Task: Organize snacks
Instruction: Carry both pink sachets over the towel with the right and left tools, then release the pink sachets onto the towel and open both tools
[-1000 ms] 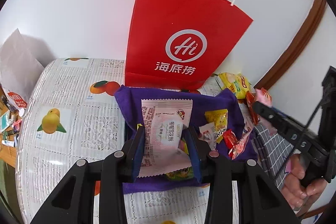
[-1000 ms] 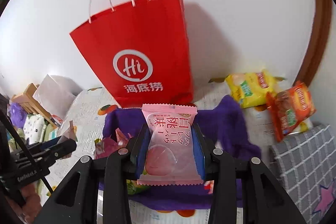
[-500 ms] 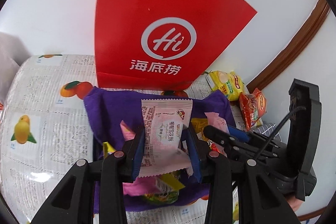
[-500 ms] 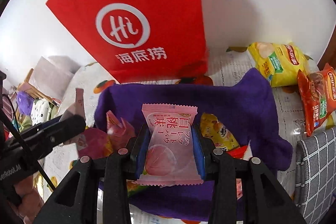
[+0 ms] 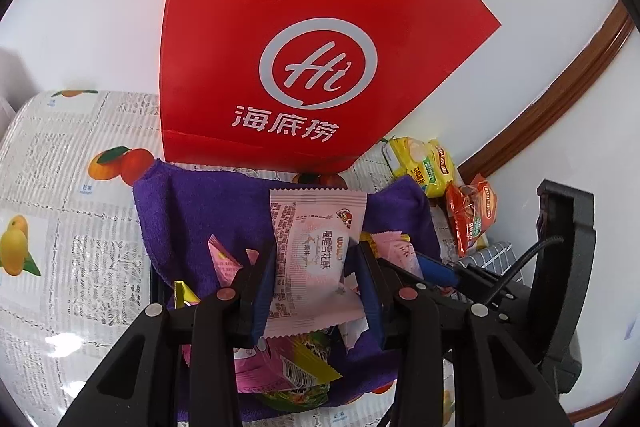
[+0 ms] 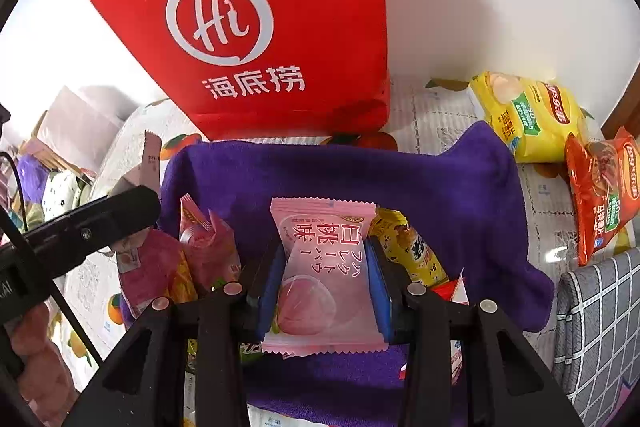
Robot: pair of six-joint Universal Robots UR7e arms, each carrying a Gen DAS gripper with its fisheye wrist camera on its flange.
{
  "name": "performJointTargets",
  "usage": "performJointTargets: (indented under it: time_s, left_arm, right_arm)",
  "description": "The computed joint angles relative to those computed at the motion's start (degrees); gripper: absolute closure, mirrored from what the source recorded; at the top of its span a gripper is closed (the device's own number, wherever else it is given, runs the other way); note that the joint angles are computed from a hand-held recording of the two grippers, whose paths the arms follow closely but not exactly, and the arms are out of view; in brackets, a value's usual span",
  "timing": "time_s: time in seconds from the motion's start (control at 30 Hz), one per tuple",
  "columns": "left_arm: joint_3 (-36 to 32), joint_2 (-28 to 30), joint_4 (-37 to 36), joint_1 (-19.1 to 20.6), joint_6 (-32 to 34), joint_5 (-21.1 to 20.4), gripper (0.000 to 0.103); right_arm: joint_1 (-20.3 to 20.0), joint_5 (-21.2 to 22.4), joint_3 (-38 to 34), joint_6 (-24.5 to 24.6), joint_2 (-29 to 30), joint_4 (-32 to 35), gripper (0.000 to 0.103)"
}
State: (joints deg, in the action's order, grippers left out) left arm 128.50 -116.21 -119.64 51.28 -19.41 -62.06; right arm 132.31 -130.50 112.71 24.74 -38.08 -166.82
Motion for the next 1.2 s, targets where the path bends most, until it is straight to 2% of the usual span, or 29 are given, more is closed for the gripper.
performJointTargets:
  time_s: [0.23, 0.4, 0.67, 0.77, 0.83, 0.97, 1.03, 1.1, 1.2]
  left_arm:
    - [-0.2, 0.2, -0.9, 0.9, 1.0, -1.1, 0.065]
    - [-1.1, 0.8, 0.1, 1.7, 1.2, -2.3, 0.054]
    - [-1.6, 0.0, 1.9, 0.2, 0.6, -1.1, 0.053]
    - [-1.5, -0.9, 3.4, -1.6, -0.2, 0.4, 0.053]
    - [-1.5, -1.6, 5.8, -3.7, -1.6, 2.9, 0.053]
    - [-1.3, -3.1, 8.9, -7.3, -2.9, 6.0, 0.051]
    - [-1.1, -4.6, 12.1, -9.8, -5.1, 8.0, 0.050]
    - [-0.6, -6.5, 15.2, -12.2, -7.1, 9.2, 0.045]
    - [-0.1, -9.8, 22.3, -16.5, -11.9, 10.3, 0.045]
  right_arm:
    - [0.0, 0.0, -0.2, -1.0, 0.3, -0.1, 0.059]
    - [0.6, -0.5, 0.4, -1.5, -0.5, -1.4, 0.053]
    - [1.0, 0.4, 1.9, -1.0, -2.5, -4.4, 0.051]
    - [1.8, 0.2, 1.5, -1.7, -2.5, -4.3, 0.051]
    - [2.5, -0.2, 1.2, -1.6, -2.6, -3.9, 0.051]
    - [4.7, -3.2, 0.9, 0.2, -3.4, -2.5, 0.050]
    - [6.0, -4.8, 1.6, 2.3, -4.3, -2.1, 0.044]
    - [7.1, -5.5, 2.5, 3.8, -5.4, -1.7, 0.043]
    - [9.7, -8.3, 3.5, 8.1, -7.0, 1.7, 0.038]
